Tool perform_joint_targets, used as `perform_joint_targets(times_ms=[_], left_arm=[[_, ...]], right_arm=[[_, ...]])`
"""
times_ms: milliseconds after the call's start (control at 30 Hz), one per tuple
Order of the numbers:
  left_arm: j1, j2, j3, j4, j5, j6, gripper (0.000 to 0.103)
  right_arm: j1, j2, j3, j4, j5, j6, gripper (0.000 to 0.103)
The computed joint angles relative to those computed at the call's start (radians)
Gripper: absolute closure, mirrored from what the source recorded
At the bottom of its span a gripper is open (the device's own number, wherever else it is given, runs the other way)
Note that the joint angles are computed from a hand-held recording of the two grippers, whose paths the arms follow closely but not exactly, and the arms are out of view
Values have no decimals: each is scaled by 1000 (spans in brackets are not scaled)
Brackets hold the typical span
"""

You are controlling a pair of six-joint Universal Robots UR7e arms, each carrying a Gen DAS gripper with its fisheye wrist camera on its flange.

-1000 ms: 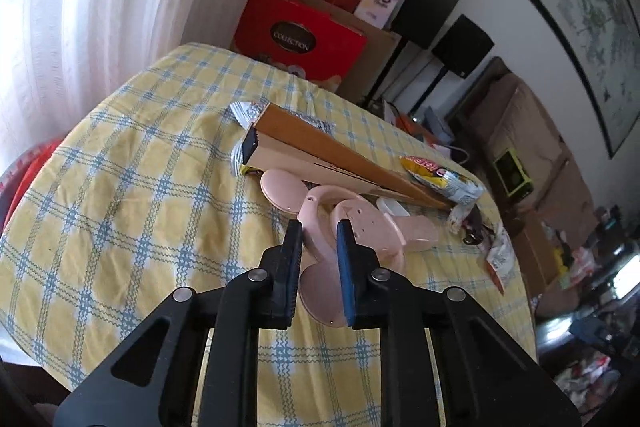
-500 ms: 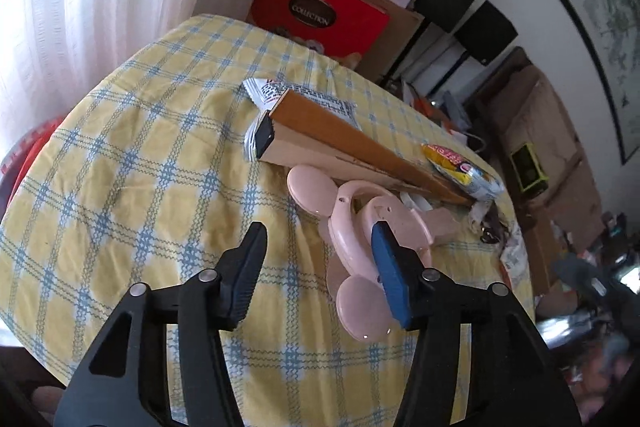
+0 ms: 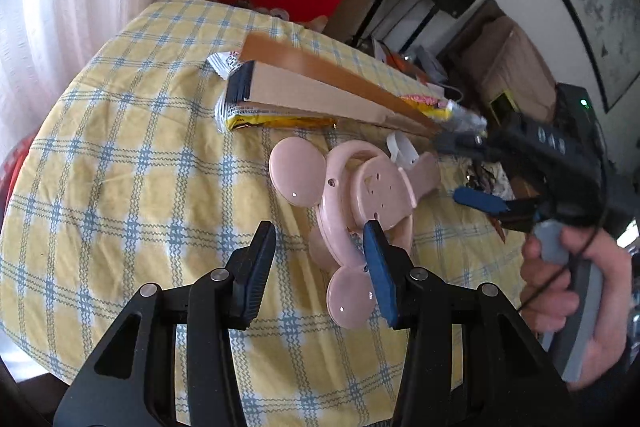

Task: Organize objects
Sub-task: 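Grasp the pink fan's ring with the left gripper while the right grasps its handle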

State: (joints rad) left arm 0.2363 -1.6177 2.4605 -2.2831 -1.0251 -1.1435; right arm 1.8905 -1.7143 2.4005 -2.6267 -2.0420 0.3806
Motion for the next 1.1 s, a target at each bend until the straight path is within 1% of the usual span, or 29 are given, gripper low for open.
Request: perform_joint_targets(times_ms=[100,167,200,233,267,300,333,367,433,467,500,533,600,633,667,700,767,900,1000,1067,1100], left_arm=[[1,0,-7,32,-8,-3,60],[1,-9,-3,35,-10,-10,60],[1,-12,-1,34,-10,-13,60],[0,-17,3,27,-9,-14,60],[0,-19,8,15,-11,-12,60],[-1,-19,12,5,-14,-9,60],[1,-16,12,-3,-15,-4,60],[1,-13,13,-13,-18,2,60],[4,-4,11,-23,-22,13,60],[7,2,11,-33,-26,19,60],[11,5,10,-42,-31,24,61],[15,10,5,-40,-40,25,63],[7,13,-7,-6,-34,18,64],[3,16,-14,9,-29,18,64],[-3,13,-14,9,-28,21,66],[-6,10,-14,8,-31,19,66],[-2,1,-13,-2,-46,18,68],[8,-9,-8,-52,-95,37,68],[18,8,-23,-56,-154,59,70],[15,25,-35,-48,-182,89,70],[16,30,-39,-50,-193,98,70]], right_arm=[[-29,2,8,-40,51,32,15],[-39,8,12,-65,66,43,16],[-34,14,13,-79,57,45,16],[-33,17,13,-85,54,47,21],[-39,18,13,-90,67,47,27],[-46,19,12,-89,79,46,28],[-43,22,10,-90,74,42,30],[-43,24,8,-92,76,35,38],[-52,23,12,-103,107,27,49],[-53,25,15,-114,117,19,57],[-49,21,19,-125,120,4,62],[-42,18,24,-136,114,-6,64],[-36,-6,46,-162,118,-7,64],[-47,-29,58,-159,144,-5,65],[-66,-61,77,-163,182,10,69],[-87,-98,95,-158,219,21,71],[-114,-177,133,-141,260,41,76],[-115,-328,191,-70,246,53,76],[-120,-460,210,50,254,51,76],[-87,-514,203,139,214,54,75],[-63,-519,194,175,186,58,75]])
